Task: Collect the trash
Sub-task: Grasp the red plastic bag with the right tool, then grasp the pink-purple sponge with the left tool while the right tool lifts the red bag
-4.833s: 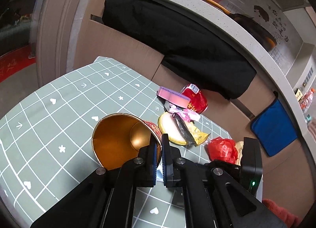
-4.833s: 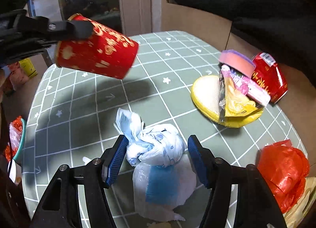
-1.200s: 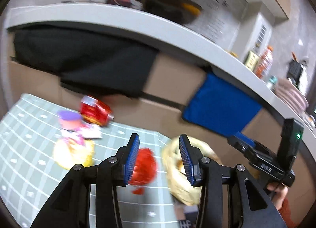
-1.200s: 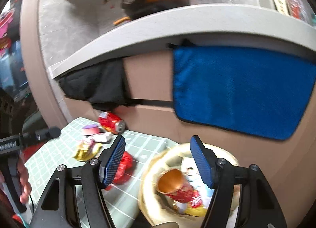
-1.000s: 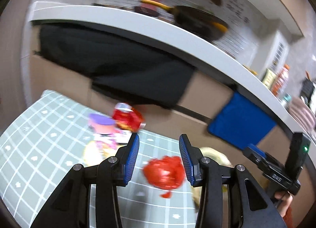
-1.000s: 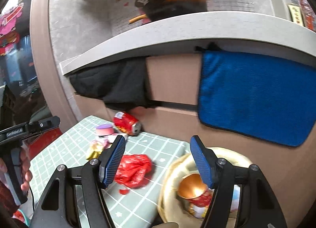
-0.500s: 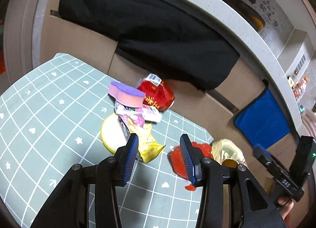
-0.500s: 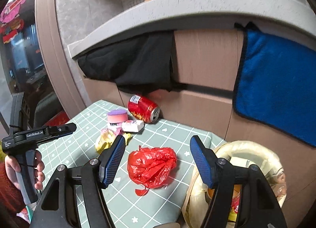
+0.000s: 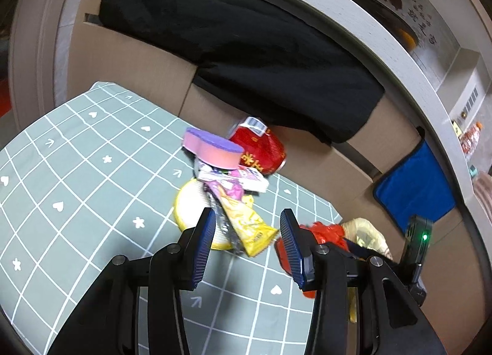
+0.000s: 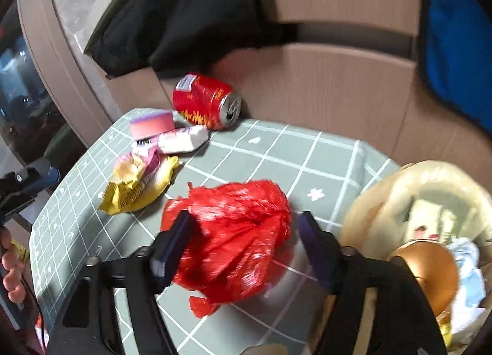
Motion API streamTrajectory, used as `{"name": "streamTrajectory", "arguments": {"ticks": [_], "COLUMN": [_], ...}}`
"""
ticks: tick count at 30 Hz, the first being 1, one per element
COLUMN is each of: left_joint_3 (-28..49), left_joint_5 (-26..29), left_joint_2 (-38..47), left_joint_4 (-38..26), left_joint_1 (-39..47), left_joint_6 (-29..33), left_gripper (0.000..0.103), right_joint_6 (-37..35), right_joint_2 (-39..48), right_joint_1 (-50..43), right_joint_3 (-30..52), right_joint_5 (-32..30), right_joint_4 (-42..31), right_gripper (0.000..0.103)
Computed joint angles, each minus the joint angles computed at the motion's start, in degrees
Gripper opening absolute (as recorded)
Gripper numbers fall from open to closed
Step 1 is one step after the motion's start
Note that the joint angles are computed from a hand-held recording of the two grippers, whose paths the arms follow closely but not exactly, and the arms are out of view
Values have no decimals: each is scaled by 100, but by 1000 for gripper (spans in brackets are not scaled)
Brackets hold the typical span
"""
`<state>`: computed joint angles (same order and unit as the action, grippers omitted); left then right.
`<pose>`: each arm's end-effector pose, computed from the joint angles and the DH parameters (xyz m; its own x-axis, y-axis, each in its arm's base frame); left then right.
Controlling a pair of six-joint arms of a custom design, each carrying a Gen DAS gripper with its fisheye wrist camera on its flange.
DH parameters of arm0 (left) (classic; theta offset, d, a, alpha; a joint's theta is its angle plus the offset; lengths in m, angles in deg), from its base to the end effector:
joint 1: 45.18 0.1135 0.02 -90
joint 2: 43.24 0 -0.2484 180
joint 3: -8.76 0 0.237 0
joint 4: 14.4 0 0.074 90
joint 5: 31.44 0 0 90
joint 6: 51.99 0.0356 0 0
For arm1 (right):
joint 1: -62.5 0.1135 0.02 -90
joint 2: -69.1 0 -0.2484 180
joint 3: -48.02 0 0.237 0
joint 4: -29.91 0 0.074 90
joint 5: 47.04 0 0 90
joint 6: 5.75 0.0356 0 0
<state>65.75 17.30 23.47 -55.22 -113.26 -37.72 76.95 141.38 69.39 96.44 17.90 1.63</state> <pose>0.1037 -0.1948 0.2239 -0.5953 -0.4722 -0.6501 -0.1460 0.8592 -0.4904 0.2229 0.0421 0.1704 -0.7309 -0.2043 -0.6513 -0.4634 0.8491 0.2537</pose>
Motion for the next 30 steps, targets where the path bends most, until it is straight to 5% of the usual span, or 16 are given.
{"name": "streamTrajectory", "arguments": {"ticks": [9, 11, 20, 30], "left_joint_3": [-656, -642, -160, 414], "left_joint_5": [645, 906, 1824, 3181], "left_joint_2": [-177, -26, 999, 2427], "left_joint_4": [1099, 1406, 2427, 2671], "left_joint_1": [802, 1115, 2887, 3941], "left_joint_6": [209, 426, 1179, 777], "left_gripper": [45, 45, 47, 52], "right_joint_6": [-29, -414, -758, -1075], "right_joint_2": [615, 728, -1185, -1102], "right_joint_1": [104, 51, -378, -658], "right_joint_3": [393, 582, -93, -184], "right_joint_5": [-798, -1312, -558, -464], "right_joint_4": [-330, -793, -787, -688], "right_gripper": [81, 56, 52, 53]}}
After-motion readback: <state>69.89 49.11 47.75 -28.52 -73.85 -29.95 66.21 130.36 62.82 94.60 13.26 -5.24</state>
